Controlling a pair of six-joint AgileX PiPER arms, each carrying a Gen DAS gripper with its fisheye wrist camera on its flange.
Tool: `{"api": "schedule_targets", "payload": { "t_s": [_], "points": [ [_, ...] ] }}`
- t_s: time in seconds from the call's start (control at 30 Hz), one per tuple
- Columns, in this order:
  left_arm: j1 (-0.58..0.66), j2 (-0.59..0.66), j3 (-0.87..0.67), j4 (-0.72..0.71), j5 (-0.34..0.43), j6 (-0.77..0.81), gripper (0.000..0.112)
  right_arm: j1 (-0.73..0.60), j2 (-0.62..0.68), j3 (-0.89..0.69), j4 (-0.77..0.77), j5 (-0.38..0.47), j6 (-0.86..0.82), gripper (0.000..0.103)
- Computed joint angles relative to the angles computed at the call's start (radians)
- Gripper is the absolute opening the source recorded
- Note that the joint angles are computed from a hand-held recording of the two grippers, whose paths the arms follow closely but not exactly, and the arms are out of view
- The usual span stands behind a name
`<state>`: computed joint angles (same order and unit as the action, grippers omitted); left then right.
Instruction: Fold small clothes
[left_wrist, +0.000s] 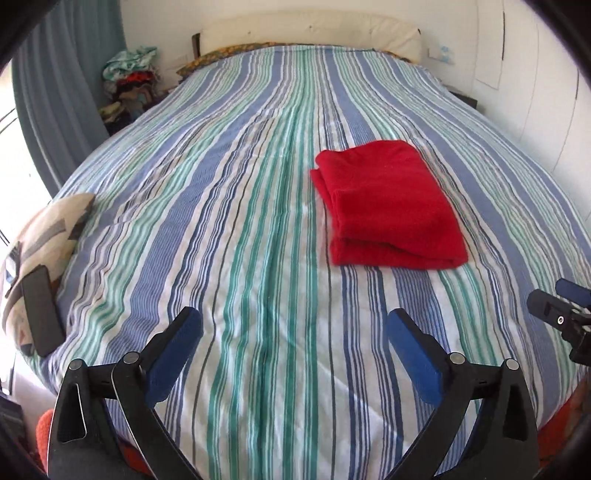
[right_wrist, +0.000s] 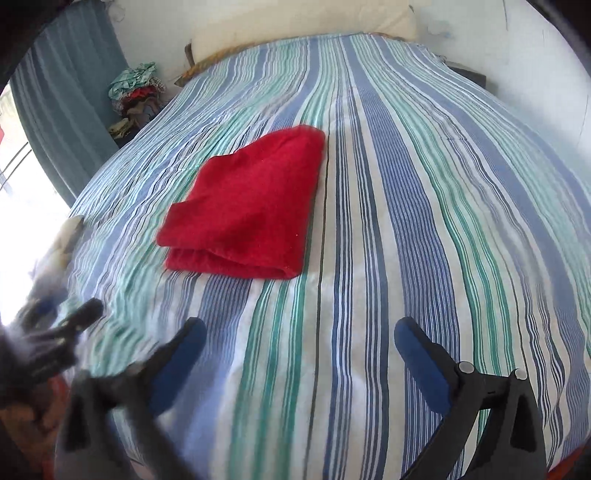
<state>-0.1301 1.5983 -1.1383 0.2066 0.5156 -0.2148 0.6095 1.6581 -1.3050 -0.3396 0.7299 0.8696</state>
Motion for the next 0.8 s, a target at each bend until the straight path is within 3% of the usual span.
{"api": "schedule_targets", "payload": {
  "t_s": [0.13, 0.23, 0.3, 0.5, 0.8],
  "points": [
    [0.001, -0.053, -0.007, -0.03, 0.073, -0.015, 0.101, 0.098, -0.043, -0.03, -0.087, 0.109, 0.072, 0.102],
    [-0.001, -0.065, -0.038, -0.069, 0.157, 0.018, 0.101, 0.159, -0.035, -0.097, -0.111, 0.219, 0.055, 0.103],
    [-0.01, -0.093, -0.027, -0.07, 0.173, 0.01, 0.101, 0.193, -0.028, -0.132, -0.128, 0.28, 0.048, 0.103],
    [-0.079, -0.133, -0.01, 0.107, 0.196, -0.132, 0.101, 0.242, -0.05, -0.148, -0.127, 0.349, 0.065, 0.103],
    [-0.094, -0.146, -0.014, 0.08, 0.221, -0.116, 0.103, 0.299, -0.055, -0.198, -0.155, 0.436, 0.085, 0.102]
  ]
}}
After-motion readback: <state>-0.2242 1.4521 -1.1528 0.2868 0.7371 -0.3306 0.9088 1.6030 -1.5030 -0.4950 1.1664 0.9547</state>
